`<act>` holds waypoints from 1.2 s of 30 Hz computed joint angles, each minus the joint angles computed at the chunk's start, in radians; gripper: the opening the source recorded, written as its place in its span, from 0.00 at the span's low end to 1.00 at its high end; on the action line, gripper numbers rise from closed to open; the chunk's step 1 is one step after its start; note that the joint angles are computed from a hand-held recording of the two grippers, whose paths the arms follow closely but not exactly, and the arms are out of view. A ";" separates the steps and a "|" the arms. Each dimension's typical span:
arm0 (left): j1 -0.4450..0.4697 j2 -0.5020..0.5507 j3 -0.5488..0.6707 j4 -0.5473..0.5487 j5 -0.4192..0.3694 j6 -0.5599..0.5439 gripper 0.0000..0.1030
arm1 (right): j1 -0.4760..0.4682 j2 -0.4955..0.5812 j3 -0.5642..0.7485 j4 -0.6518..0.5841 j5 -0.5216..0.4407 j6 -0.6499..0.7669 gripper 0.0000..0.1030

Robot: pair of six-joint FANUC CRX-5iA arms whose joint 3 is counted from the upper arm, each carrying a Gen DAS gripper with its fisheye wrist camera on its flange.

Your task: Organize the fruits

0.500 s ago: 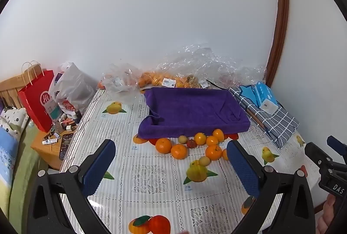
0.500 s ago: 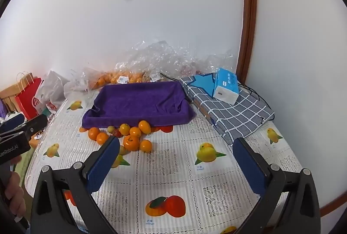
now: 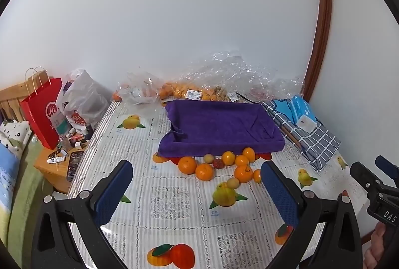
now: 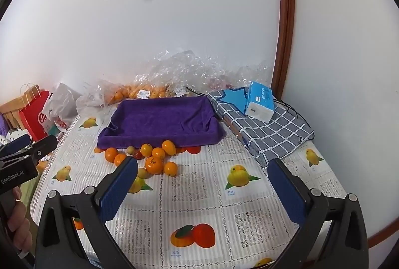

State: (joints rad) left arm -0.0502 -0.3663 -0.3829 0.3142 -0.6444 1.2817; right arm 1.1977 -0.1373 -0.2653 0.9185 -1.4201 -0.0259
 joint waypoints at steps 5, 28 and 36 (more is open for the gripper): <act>-0.002 -0.004 -0.009 0.003 0.004 -0.008 1.00 | -0.025 -0.009 -0.004 -0.002 0.020 0.011 0.99; -0.006 -0.018 -0.036 0.005 0.017 -0.013 1.00 | -0.024 -0.010 -0.013 0.002 0.048 0.001 0.99; -0.007 -0.017 -0.035 0.005 0.017 -0.006 1.00 | -0.023 0.000 -0.006 -0.001 0.058 0.007 0.99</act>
State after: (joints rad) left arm -0.0576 -0.3838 -0.4180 0.3195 -0.6276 1.2757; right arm 1.1752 -0.1377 -0.2718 0.9171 -1.3618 -0.0193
